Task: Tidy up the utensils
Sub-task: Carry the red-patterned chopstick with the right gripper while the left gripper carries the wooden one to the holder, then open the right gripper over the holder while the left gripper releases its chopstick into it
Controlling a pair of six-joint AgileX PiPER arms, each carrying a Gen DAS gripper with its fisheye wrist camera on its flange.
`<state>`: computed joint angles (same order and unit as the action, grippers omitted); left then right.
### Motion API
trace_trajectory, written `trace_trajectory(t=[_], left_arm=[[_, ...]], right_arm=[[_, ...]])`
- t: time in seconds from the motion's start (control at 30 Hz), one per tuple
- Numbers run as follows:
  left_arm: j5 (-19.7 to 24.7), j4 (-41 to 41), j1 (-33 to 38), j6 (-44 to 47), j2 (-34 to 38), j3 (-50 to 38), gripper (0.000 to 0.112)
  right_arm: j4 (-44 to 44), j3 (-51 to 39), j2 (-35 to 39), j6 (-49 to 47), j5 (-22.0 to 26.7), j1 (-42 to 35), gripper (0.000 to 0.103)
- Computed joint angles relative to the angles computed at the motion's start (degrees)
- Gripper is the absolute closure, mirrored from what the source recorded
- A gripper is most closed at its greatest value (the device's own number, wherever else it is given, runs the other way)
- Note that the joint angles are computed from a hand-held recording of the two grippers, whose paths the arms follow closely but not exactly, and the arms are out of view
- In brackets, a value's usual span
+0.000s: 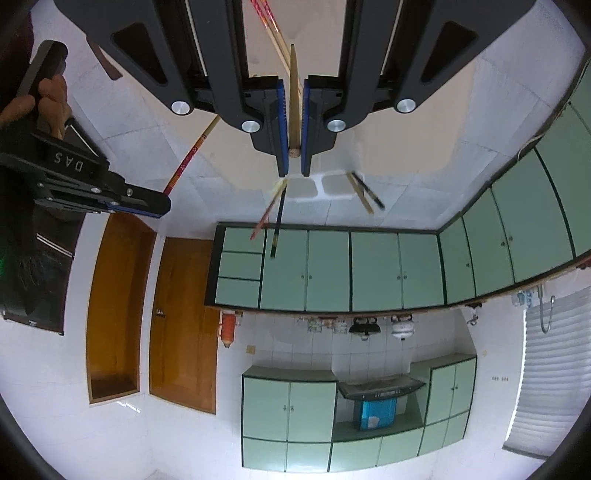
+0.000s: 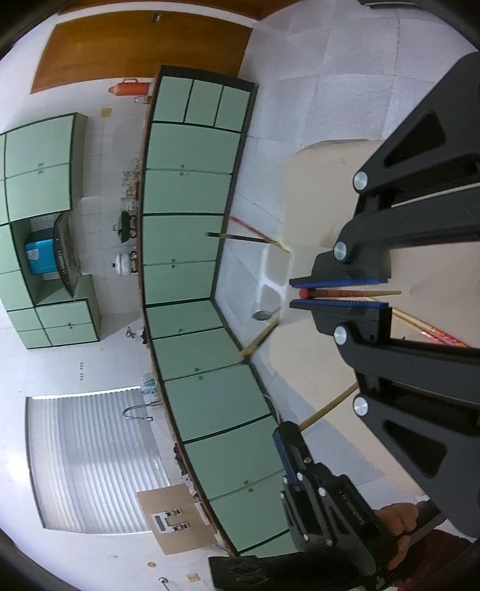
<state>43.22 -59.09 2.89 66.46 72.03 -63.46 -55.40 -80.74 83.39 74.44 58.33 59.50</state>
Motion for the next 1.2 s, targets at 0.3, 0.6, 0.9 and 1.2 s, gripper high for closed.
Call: trace_trajectory(t=[0.3,0.6,0.9,1.2], left_arm=[[-5.3,0.8,-4.8,-5.7,7.6,-16.7,0.106],[-10.9,12.1,-11.4,-19.2,23.8,-39.4,0.106],[-13.6,20.9,-14.5,-26.8,35.9,-49.4,0.106],[-9.8,25.7,-13.4,-30.9,40.4,-49.9,0.105]], right_arm=[[2.1,-16.0,4.9,-14.2,-0.8,-7.9,0.098],[11.8,-36.6,17.6,-29.6,-3.5,-21.1,0.098],[21.9,-45.5,28.0,-36.4,-5.9,-29.6,0.098],[22.3,-39.5,29.1,-34.4,-7.8,-29.2,0.096]])
